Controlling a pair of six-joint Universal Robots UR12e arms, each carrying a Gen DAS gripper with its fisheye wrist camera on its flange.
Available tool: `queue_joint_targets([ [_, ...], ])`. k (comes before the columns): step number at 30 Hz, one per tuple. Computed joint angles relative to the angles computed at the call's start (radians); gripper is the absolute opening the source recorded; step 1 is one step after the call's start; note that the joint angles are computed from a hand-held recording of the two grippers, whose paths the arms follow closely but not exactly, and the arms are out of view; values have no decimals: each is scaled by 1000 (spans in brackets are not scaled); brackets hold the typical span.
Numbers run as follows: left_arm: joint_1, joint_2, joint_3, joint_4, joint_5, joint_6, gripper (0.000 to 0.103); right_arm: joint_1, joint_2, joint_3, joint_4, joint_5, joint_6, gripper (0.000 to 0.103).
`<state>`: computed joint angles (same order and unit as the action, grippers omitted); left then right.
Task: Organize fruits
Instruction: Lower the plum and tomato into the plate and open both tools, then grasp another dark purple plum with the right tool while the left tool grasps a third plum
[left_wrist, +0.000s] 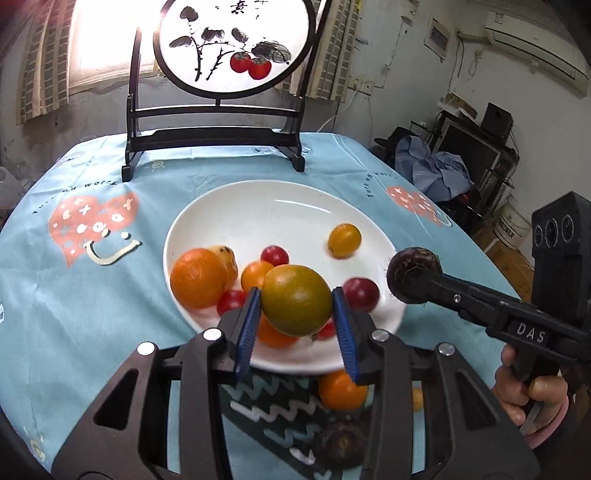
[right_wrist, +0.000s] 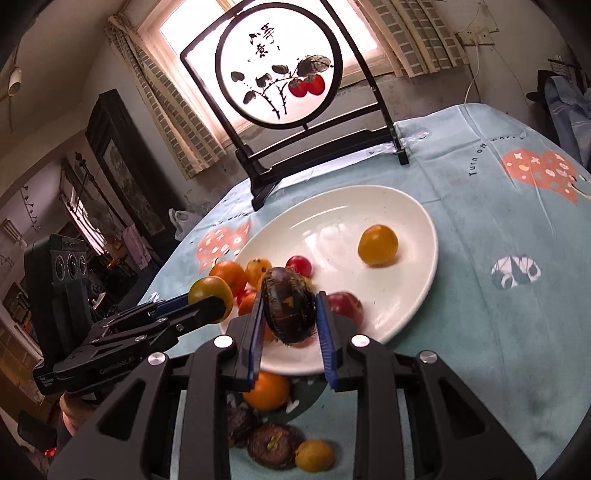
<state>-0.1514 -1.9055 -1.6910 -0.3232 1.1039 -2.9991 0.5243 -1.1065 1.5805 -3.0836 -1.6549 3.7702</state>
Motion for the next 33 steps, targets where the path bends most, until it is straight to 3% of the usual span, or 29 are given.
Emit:
queue_joint_targets([
  [5, -22, -56, 83, -34, 60, -51, 40, -18, 28, -44, 45, -17, -8, 27],
  [6, -25, -60, 92, -46, 72, -61, 44, -19, 32, -49, 48, -22, -15, 30],
  [7, -23, -61, 95, -54, 67, -74, 64, -18, 35, -54, 57, -37, -22, 34],
  [9, -12, -49, 81, -43, 29, -78, 71, -9, 29, -60, 89, -77, -24, 52],
  [10, -10, -38, 68, -27, 43, -77, 81, -7, 23, -54, 82, -72, -26, 55],
  [12, -10, -12, 28, 43, 90, -86, 90, -6, 8, -27, 7, -40, -41, 55],
  [16, 3, 28, -40, 114, 94, -83, 96, -4, -10, 3, -30, 12, -53, 56],
  [21, 14, 57, -90, 96, 110, -49, 97, -5, -24, 11, 49, 123, -78, 56],
  [25, 19, 73, -122, 117, 153, -25, 97, 18, -29, -10, 172, 152, -238, 56],
  [28, 30, 78, -132, 119, 155, -40, 97, 45, -24, -33, 270, 114, -357, 56],
  [33, 42, 84, -139, 109, 148, -59, 97, 54, -19, -49, 369, 111, -427, 56],
])
